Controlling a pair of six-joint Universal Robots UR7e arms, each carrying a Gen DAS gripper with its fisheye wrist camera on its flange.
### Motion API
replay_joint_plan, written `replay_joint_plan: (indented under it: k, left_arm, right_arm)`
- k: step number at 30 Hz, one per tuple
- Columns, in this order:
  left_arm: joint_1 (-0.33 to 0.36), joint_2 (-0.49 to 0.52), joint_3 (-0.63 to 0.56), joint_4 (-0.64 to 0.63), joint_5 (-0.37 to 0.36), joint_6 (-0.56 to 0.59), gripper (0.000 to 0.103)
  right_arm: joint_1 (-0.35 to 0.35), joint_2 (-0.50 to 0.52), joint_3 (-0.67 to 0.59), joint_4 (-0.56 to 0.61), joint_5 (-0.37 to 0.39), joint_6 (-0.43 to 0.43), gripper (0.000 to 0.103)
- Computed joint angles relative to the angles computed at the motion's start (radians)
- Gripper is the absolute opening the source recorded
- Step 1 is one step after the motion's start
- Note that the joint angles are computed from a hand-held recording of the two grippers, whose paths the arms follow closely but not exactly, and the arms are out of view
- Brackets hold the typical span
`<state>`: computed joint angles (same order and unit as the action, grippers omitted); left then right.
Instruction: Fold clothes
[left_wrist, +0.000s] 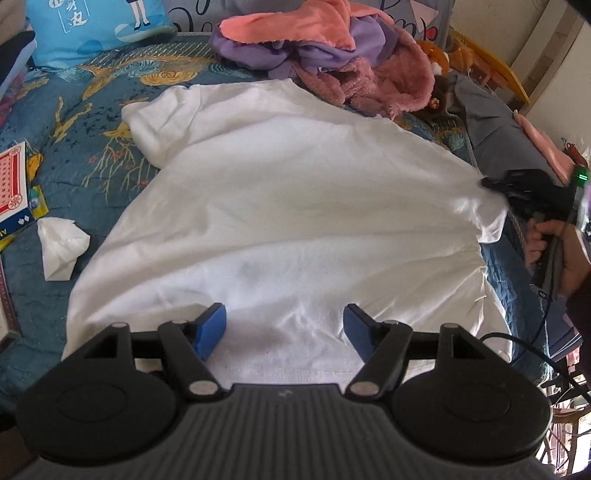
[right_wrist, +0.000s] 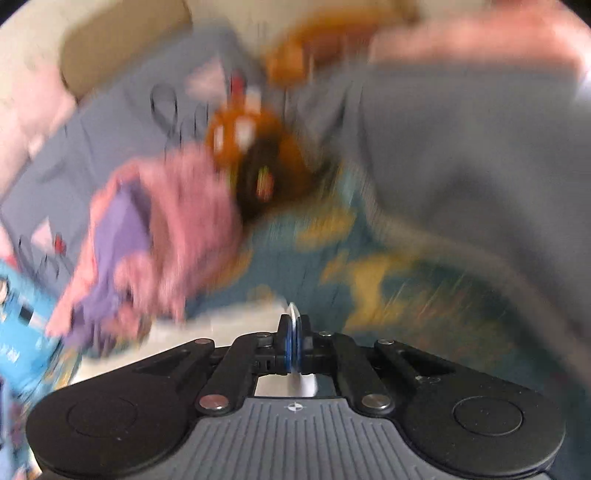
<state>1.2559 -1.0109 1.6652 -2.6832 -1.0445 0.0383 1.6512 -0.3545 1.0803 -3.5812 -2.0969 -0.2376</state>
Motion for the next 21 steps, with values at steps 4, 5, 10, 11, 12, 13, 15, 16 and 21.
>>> replay_joint_plan:
  k: [4,5,10,11,12,13,15,16,21]
  left_arm:
    - [0.003,0.0,-0.003,0.003,-0.009,0.001,0.074]
    - [0.004,0.001,-0.003,0.003,-0.01,0.001,0.074]
    - [0.0,-0.003,0.005,-0.005,-0.001,0.002,0.074]
    - [0.001,-0.003,0.006,-0.006,-0.002,0.001,0.074]
    - [0.001,-0.003,0.005,-0.004,-0.002,0.0,0.074]
    - [0.001,-0.002,0.003,-0.002,-0.003,-0.001,0.074]
    - [0.001,-0.002,0.0,0.001,-0.007,0.004,0.074]
    - [0.001,-0.002,-0.004,-0.001,-0.01,0.013,0.075]
    - [0.0,0.015,-0.055,-0.033,-0.001,0.107,0.086]
  right_arm:
    - [0.031,0.028,-0.025,-0.033,-0.138,-0.172,0.004]
    - [0.022,0.012,-0.012,0.064,-0.16,-0.123,0.004]
    - [0.007,-0.028,0.031,0.131,-0.182,0.019,0.01]
    - [0.013,-0.018,0.018,0.09,-0.194,0.001,0.011]
    - [0.018,-0.01,0.007,0.049,-0.194,-0.028,0.011]
    - [0.022,-0.004,-0.003,0.018,-0.184,-0.067,0.013]
    - [0.028,0.011,-0.039,0.012,-0.156,-0.163,0.02]
    - [0.029,0.017,-0.056,0.033,-0.135,-0.206,0.023]
    - [0.028,0.034,-0.128,0.23,-0.031,-0.321,0.023]
